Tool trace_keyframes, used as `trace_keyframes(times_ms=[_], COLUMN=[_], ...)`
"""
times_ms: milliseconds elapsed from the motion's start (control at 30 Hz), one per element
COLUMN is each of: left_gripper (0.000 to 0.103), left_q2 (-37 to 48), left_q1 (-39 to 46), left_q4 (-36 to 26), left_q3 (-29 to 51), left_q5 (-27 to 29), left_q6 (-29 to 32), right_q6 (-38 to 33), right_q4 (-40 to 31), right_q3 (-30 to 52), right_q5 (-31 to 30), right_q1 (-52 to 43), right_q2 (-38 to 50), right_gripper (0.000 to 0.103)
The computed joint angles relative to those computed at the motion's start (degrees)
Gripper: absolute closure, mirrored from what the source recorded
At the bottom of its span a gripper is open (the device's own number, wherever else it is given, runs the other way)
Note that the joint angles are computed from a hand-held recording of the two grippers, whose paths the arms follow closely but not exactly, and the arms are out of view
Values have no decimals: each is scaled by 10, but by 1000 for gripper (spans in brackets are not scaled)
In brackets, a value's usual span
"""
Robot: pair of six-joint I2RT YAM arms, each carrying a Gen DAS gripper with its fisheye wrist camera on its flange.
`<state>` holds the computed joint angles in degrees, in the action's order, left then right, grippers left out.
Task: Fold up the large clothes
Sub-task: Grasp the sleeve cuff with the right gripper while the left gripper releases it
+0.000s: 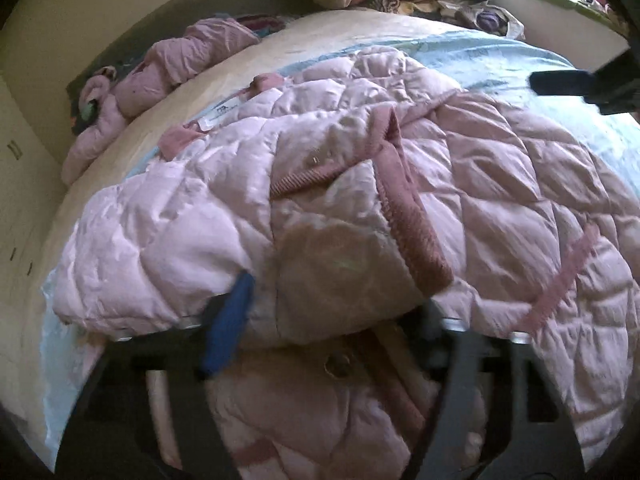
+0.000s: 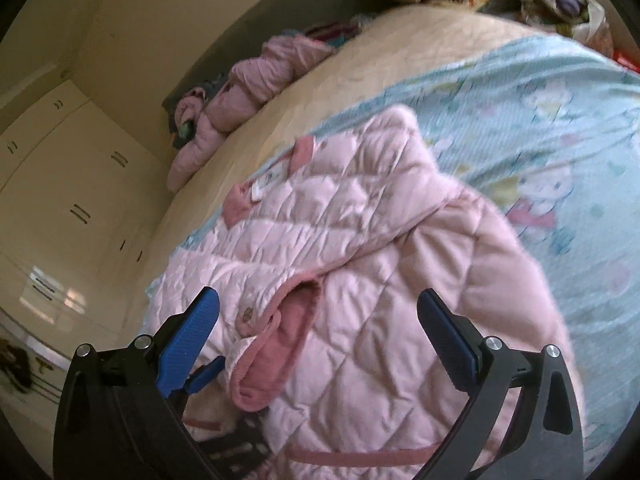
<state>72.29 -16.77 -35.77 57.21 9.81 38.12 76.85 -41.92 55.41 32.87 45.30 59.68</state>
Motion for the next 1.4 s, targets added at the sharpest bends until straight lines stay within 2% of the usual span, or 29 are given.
trace_keyframes(times_ms=[67, 167, 333, 533, 600, 700, 733, 800, 833, 867, 1000, 1067, 1167, 1300, 1400], left_gripper=[21, 14, 11, 10, 10, 10, 10, 10, 10, 10, 10, 10, 10, 10, 10], left_q2=[-14, -20, 4, 89, 103, 112, 113, 125, 141, 151, 183, 192, 197, 214, 238], left_q1=[11, 59, 166, 300, 328, 355, 361, 371, 380, 386, 405, 409, 412, 415, 414], left_q4=[-20, -78, -139, -182, -178, -156, -148, -137, -146, -153, -167, -167, -163, -152, -153], left_q3=[-2, 14, 73, 202, 229, 251, 256, 273, 294, 307, 346, 358, 366, 388, 417], left_q5=[12, 69, 133, 210, 213, 209, 204, 200, 210, 216, 225, 226, 223, 213, 211], left_q6=[3, 14, 28, -7, -23, -26, -30, -47, -57, -64, -99, -110, -121, -136, -154], right_q6=[-9, -30, -34, -50, -63, -85, -94, -115, -125, -130, -217, -301, -390, -500, -534], right_q4=[33, 87, 183, 222, 227, 201, 198, 196, 192, 188, 164, 122, 79, 15, -20], right_q3=[-4, -8, -27, -7, 1, 29, 31, 39, 45, 51, 126, 216, 324, 460, 504], right_q5=[-27, -78, -151, -178, -165, -141, -139, -132, -124, -114, -97, -94, -91, -30, -6], right_q1=[-10, -30, -64, -84, -78, -65, -62, -54, -49, -46, -48, -52, -58, -61, -81], right_q2=[16, 45, 89, 164, 177, 200, 201, 203, 205, 206, 216, 242, 272, 295, 294], right_gripper=[4, 4, 4, 4, 10, 37, 54, 67, 76, 81, 88, 89, 89, 91, 91])
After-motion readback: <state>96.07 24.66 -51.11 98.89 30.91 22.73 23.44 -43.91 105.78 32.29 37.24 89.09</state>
